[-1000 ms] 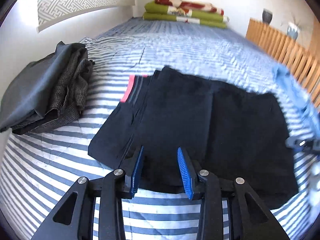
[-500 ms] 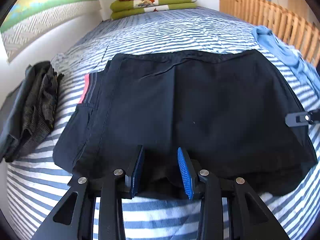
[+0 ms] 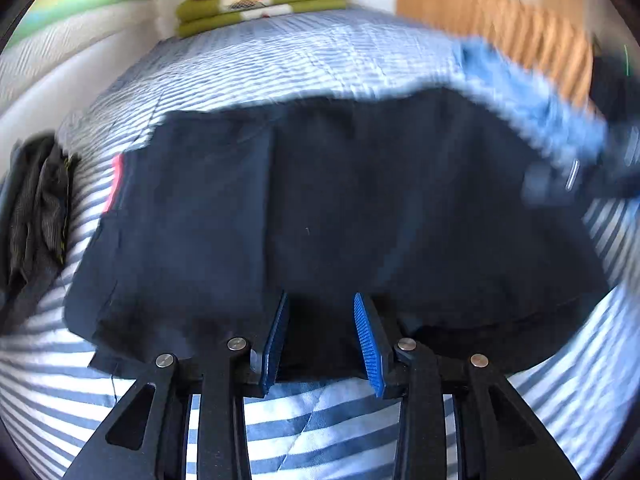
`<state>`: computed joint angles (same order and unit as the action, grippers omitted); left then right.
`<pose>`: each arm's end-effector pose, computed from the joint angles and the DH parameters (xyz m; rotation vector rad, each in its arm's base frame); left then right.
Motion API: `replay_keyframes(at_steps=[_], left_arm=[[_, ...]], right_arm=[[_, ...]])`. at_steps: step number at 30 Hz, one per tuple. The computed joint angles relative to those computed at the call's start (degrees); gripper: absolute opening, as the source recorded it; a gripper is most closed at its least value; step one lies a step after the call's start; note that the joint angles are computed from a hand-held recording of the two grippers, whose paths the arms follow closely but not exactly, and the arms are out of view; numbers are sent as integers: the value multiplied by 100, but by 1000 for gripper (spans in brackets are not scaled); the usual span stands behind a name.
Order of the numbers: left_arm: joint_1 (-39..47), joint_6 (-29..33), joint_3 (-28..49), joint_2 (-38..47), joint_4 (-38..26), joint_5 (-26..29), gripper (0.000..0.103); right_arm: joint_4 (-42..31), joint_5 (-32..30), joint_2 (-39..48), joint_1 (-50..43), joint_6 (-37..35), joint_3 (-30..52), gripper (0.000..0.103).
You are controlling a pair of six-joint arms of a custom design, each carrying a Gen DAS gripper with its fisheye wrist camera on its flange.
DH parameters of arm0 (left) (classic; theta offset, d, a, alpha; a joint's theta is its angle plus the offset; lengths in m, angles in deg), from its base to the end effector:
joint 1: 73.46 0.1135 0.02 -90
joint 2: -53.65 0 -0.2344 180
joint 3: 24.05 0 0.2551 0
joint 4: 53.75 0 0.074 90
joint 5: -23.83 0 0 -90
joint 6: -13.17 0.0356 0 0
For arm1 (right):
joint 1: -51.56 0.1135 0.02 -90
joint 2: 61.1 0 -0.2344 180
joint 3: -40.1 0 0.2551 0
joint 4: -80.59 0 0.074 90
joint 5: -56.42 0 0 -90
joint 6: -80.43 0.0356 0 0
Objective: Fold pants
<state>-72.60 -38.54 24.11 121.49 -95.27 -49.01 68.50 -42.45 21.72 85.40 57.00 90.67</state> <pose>0.2240 -0.0071 0.1500 0.9181 2.4001 -0.1441 0.2333 0.1630 0.1336 0.6457 2.4978 0.9621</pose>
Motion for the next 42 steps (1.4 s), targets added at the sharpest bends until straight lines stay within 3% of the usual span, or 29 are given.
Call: replay_keyframes(at_steps=[2, 7, 10, 12, 16, 20, 28, 32, 35, 42], left_arm=[[-58, 11, -55, -262, -79, -58, 36], [385, -108, 242, -713, -1019, 1383, 36], [-267, -45, -124, -555, -710, 756, 36], [-283, -70, -148, -610, -786, 772, 34], [948, 530, 720, -99, -1696, 1864, 37], [1996, 866, 1540, 788, -2242, 2371, 37], [2711, 696, 2787, 2139, -2168, 2542, 37], [3082, 1123, 3131, 2370, -2856, 2900, 37], [3083, 1722, 3432, 2724, -3831, 3104, 37], [2532, 2477, 2914, 2780, -4438, 2837, 37]], right_arm=[[-249, 133, -15, 64, -6, 202, 3], [-424, 269, -86, 155, 72, 497, 3], [-699, 331, -49, 205, 101, 739, 3], [-876, 391, 86, 287, 190, 950, 3], [-1104, 552, 10, 393, 250, 1253, 3], [-1637, 790, 219, 579, 144, 1988, 3], [-2313, 1001, 1270, 893, -41, 3660, 3], [-2792, 959, 1977, 954, -172, 4740, 3], [-3181, 1006, 2387, 1016, -249, 5440, 3], [-3682, 939, 3030, 856, -42, 6420, 3]])
